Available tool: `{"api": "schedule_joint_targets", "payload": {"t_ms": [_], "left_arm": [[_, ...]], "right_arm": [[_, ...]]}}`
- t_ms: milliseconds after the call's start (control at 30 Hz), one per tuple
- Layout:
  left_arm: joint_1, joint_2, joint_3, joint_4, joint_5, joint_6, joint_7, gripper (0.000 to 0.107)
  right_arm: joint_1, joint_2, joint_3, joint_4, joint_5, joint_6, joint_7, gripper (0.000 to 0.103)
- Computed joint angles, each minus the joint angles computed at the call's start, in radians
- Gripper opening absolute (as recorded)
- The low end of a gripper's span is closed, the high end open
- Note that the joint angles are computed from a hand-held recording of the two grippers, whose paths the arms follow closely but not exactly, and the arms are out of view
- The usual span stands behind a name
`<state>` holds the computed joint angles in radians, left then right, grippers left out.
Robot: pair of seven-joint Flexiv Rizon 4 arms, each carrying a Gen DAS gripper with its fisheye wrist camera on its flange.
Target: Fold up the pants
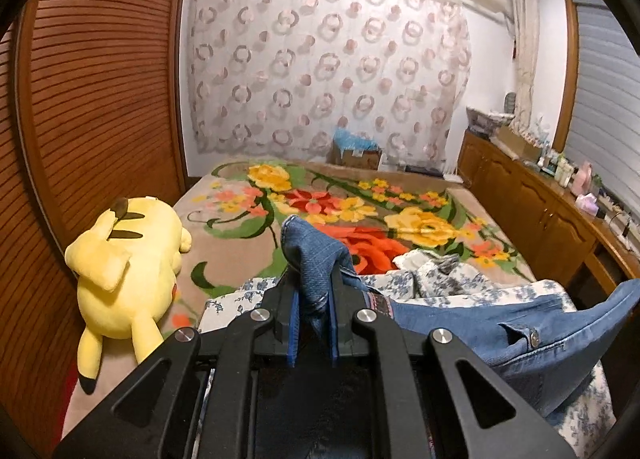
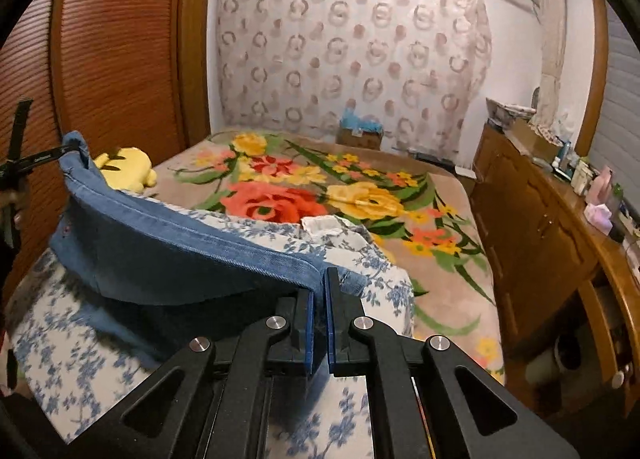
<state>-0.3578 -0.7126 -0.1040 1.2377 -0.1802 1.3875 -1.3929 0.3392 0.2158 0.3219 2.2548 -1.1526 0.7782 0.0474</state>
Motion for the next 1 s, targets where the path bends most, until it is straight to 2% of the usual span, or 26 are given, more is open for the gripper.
{"api": "schedule_joint_targets", "payload": {"t_ms": [133,233,333,400,433,500,533,600,667,700,800,867,1000], "left_arm": [[-0.039,-0.064,0.070,-0.105,0.029,-0.093,-0.049,0.012],[-0.045,-0.096,0.086,-0.154,0.051,-0.157,-0.075,0.013],[-0.038,-0.113,0.078,-0.178,0.064,-0.205,-0.082,0.019],[-0.038,-0.119,0.079,-0.189,0.076,-0.231,-0.087,0.033],[-0.034,-0.119,0.078,-0.189,0.080,-0.234,-0.087,0.037],[-0.019,-0.110,0.054,-0.168,0.074,-0.216,-0.078,0.055],[-0.006,-0.102,0.032,-0.152,0.064,-0.206,-0.062,0.059],[0.004,-0.085,0.016,-0.128,0.055,-0.197,-0.039,0.074],[0.013,-0.064,-0.003,-0.092,0.047,-0.171,-0.009,0.076],[0.014,-0.053,-0.006,-0.075,0.043,-0.165,0.000,0.076],[0.025,-0.015,-0.018,-0.007,0.032,-0.145,0.031,0.076],[0.024,0.005,-0.009,0.030,0.032,-0.131,0.037,0.076],[0.033,0.050,0.003,0.121,0.033,-0.095,0.047,0.076]], "right_arm": [[0.004,-0.099,-0.035,-0.068,0.026,0.012,-0.039,0.004],[0.007,-0.165,-0.069,-0.104,0.062,0.032,-0.080,0.004],[0.002,-0.220,-0.104,-0.128,0.084,0.064,-0.103,0.004],[0.002,-0.250,-0.120,-0.148,0.098,0.078,-0.111,0.004],[0.001,-0.261,-0.130,-0.159,0.104,0.084,-0.119,0.004],[-0.004,-0.278,-0.146,-0.170,0.105,0.100,-0.119,0.004],[-0.003,-0.282,-0.149,-0.185,0.120,0.094,-0.136,0.004],[0.002,-0.294,-0.154,-0.208,0.133,0.075,-0.149,0.004],[0.003,-0.293,-0.158,-0.216,0.136,0.079,-0.142,0.005],[0.005,-0.292,-0.158,-0.216,0.135,0.076,-0.132,0.007],[0.020,-0.280,-0.147,-0.212,0.118,0.028,-0.093,0.023],[0.023,-0.261,-0.138,-0.187,0.104,0.032,-0.056,0.038],[0.036,-0.231,-0.110,-0.153,0.097,0.015,-0.014,0.045]]}}
